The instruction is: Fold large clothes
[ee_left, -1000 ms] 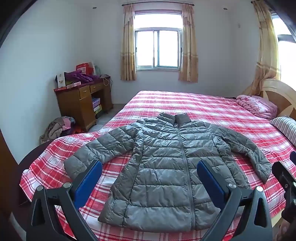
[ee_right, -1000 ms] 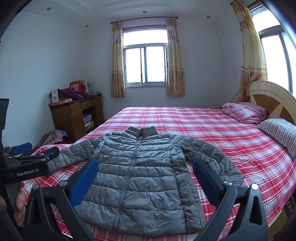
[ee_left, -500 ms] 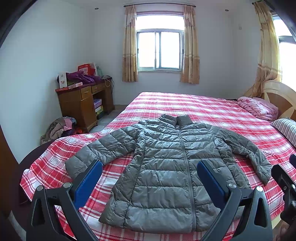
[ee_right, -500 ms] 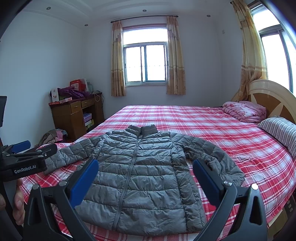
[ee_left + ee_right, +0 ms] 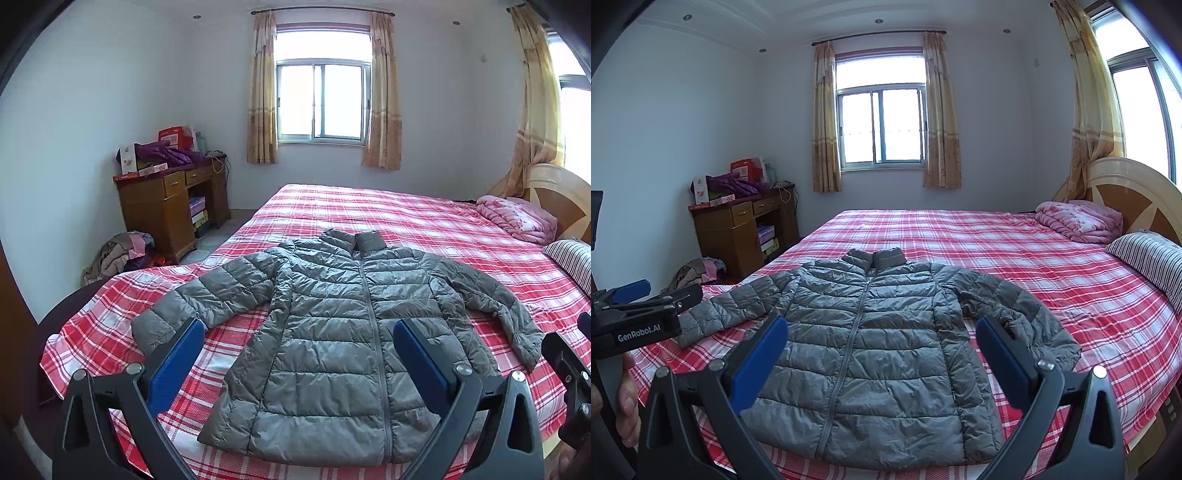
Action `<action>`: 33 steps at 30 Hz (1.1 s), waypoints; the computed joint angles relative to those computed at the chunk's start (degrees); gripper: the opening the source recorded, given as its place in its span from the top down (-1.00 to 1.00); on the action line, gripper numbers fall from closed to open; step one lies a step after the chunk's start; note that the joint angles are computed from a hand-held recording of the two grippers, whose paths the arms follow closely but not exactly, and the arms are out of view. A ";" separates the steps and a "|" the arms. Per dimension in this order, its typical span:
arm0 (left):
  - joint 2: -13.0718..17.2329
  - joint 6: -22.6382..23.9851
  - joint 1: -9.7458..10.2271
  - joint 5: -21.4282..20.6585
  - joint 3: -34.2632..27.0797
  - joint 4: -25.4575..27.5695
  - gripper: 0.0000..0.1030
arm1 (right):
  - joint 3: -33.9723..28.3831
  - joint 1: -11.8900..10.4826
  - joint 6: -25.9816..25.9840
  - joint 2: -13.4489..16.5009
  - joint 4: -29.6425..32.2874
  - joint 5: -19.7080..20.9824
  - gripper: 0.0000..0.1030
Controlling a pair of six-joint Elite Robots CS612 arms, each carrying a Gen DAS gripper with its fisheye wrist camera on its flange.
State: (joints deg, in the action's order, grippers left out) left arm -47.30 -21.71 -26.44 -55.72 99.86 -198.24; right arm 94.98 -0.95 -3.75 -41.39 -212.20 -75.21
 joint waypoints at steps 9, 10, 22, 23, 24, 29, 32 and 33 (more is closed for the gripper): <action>0.02 -0.26 -0.11 0.36 0.16 -0.06 -0.98 | -0.12 0.15 -0.03 0.24 0.05 -0.10 -1.00; 0.03 -0.17 -0.09 0.29 0.16 -0.13 -0.98 | -0.12 0.15 -0.02 0.24 0.12 -0.10 -1.00; -0.02 -0.48 -0.05 0.42 0.25 -0.03 -0.98 | -0.15 0.28 0.10 0.28 0.24 -0.24 -1.00; 0.05 -0.60 -0.01 0.39 0.15 0.06 -0.98 | -0.13 0.29 0.13 0.28 0.24 -0.24 -1.00; 0.05 -0.60 -0.01 0.39 0.15 0.06 -0.98 | -0.20 0.35 0.18 0.32 0.34 -0.25 -1.00; 0.04 -0.59 0.01 0.40 0.15 0.07 -0.98 | -0.21 0.36 0.08 0.38 0.25 -0.25 -1.00; 0.07 -0.51 0.00 0.53 0.17 -0.06 -0.98 | -0.19 0.33 0.15 0.36 0.33 -0.22 -1.00; 0.13 -0.63 -0.01 0.57 0.08 0.06 -0.98 | -0.18 0.31 0.15 0.34 0.30 -0.24 -1.00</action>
